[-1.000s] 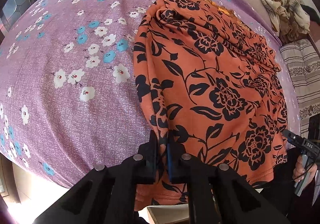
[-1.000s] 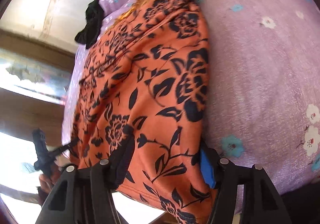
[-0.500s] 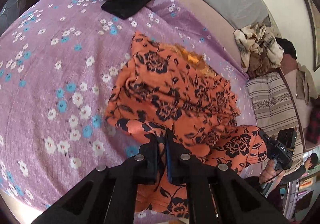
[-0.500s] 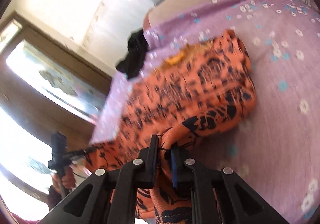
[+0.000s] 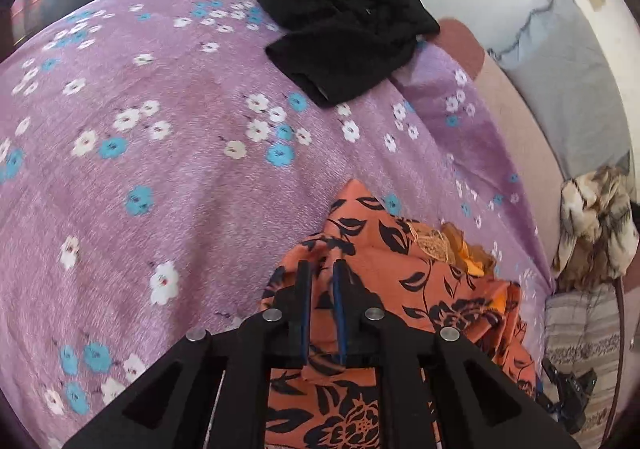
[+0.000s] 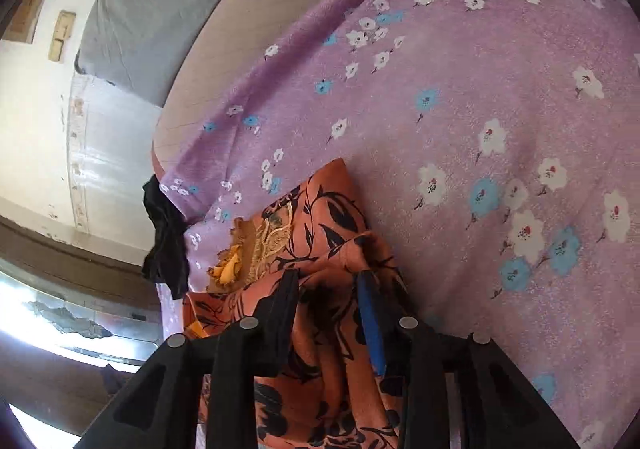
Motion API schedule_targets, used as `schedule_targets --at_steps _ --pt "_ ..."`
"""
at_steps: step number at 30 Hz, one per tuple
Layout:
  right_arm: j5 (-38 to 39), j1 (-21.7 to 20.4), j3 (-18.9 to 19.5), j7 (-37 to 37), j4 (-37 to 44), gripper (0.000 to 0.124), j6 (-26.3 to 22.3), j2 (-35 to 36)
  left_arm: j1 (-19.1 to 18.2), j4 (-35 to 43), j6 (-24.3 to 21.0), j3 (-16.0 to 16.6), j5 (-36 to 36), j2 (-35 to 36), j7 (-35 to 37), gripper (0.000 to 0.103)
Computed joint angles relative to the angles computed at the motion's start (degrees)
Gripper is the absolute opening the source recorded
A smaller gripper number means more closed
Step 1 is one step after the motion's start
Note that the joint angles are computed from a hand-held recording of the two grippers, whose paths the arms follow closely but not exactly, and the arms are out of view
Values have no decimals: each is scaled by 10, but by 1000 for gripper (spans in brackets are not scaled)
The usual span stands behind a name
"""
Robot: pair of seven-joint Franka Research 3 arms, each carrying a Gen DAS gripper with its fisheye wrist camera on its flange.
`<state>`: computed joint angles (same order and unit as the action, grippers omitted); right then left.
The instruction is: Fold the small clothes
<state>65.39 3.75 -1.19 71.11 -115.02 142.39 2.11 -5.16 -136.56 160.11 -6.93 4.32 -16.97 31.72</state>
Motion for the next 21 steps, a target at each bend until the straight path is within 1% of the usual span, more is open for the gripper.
schedule_targets --at_steps 1,2,3,4,5,6,8,9,10,11,12,14,15,17,18,19,20,21 --pt "33 1 2 -30 -15 58 28 -17 37 -30 14 -39 49 -31 -78 24" --pt "69 5 3 -71 -29 66 56 -36 57 -48 11 -67 82 -57 -127 30" --pt "86 5 6 -103 -38 68 57 -52 60 -54 -9 -83 105 -76 -148 39" --pt "77 13 -2 -120 -39 68 27 -60 48 -48 -37 -88 118 -84 -147 39" --pt "56 15 -6 -126 -36 68 -14 -65 26 -39 -54 -82 121 -84 -128 39" --pt "39 19 -7 -139 -42 66 -40 -77 1 -37 -49 -72 118 -84 -103 39" --pt "-18 34 0 -157 -58 61 -73 -103 -46 -33 -26 -53 104 -73 -46 41" --pt "-47 43 4 -160 -63 55 -91 -110 -63 -30 -17 -46 97 -65 -20 44" --pt "-70 51 8 -160 -67 52 -103 -115 -72 -24 -10 -44 94 -50 0 45" --pt "-92 60 13 -160 -72 52 -106 -118 -76 -15 -15 -45 94 -34 16 45" --pt "-128 67 22 -147 -76 52 -93 -116 -78 -4 -32 -45 90 -18 29 45" --pt "-226 77 43 -88 -72 50 -53 -96 -81 15 -63 -42 77 12 51 45" --pt "-265 80 46 -58 -60 49 -49 -77 -77 22 -73 -43 79 22 57 45" --pt "-333 83 45 -5 -29 41 -48 -33 -78 23 -59 -34 59 30 77 45" --pt "-351 85 43 7 -10 37 -42 -11 -76 25 -50 -31 52 32 87 45" --pt "-359 86 41 11 7 35 -21 7 -69 30 -43 -31 59 35 90 45" --pt "-399 90 39 45 26 35 6 25 -55 35 -37 -38 82 37 80 45" --pt "-449 95 33 99 53 35 29 50 -39 41 -35 -44 108 41 64 45"
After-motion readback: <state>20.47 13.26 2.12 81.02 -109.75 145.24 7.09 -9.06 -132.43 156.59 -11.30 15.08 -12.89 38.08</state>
